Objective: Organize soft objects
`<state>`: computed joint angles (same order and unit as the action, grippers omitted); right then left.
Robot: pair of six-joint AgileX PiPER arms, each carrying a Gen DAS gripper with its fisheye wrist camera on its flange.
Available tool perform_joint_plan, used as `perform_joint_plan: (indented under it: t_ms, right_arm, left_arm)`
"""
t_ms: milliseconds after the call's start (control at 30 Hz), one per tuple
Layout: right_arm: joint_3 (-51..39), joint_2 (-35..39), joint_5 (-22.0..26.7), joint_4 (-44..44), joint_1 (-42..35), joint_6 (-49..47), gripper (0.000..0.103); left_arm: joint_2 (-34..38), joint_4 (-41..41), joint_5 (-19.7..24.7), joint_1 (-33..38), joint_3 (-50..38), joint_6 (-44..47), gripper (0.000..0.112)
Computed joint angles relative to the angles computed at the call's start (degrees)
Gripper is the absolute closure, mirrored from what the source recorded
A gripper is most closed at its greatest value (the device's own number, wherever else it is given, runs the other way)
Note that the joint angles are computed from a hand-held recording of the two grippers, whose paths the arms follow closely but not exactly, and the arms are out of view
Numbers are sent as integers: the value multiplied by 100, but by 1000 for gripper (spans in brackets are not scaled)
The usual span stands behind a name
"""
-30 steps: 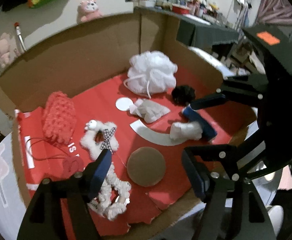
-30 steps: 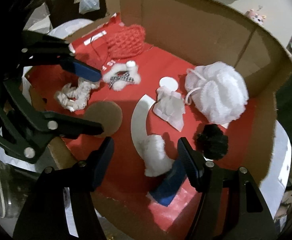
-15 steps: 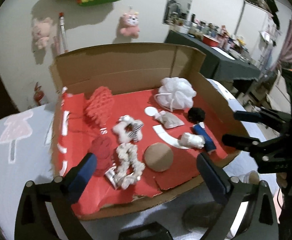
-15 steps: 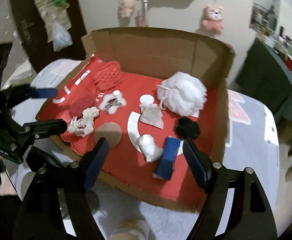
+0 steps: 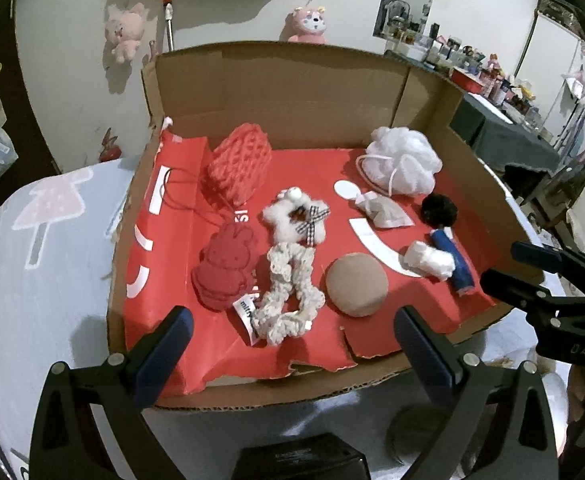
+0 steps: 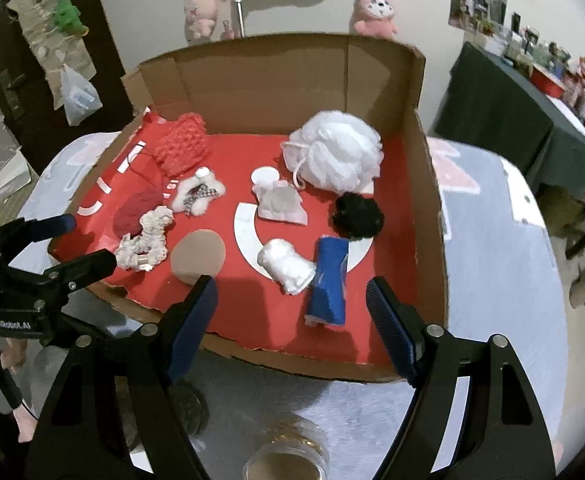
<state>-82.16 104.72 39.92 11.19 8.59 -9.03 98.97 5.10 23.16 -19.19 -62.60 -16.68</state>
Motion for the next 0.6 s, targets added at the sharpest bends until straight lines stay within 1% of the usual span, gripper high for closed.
perform_joint_plan:
  t_ms: [233,367,467,533,600]
  right_arm:
    - [-57,218,64,-131,80,206,27]
    - [-58,316,78,-235,102,337,27]
    - [-53,361,79,-282,98,415,27]
    - [-12,331,33,-318,100,442,27]
    - [-23,342,50,-324,94,454,27]
  left_arm:
    - [168,-19,69,20,-51,-90,10]
    - [297,246,90,-4,-72,-355,10]
    - [314,12,121,50,-88,-152,10]
    - [291,166,81,43,-59,-314,10]
    - [295,91,92,56,-70,-232,10]
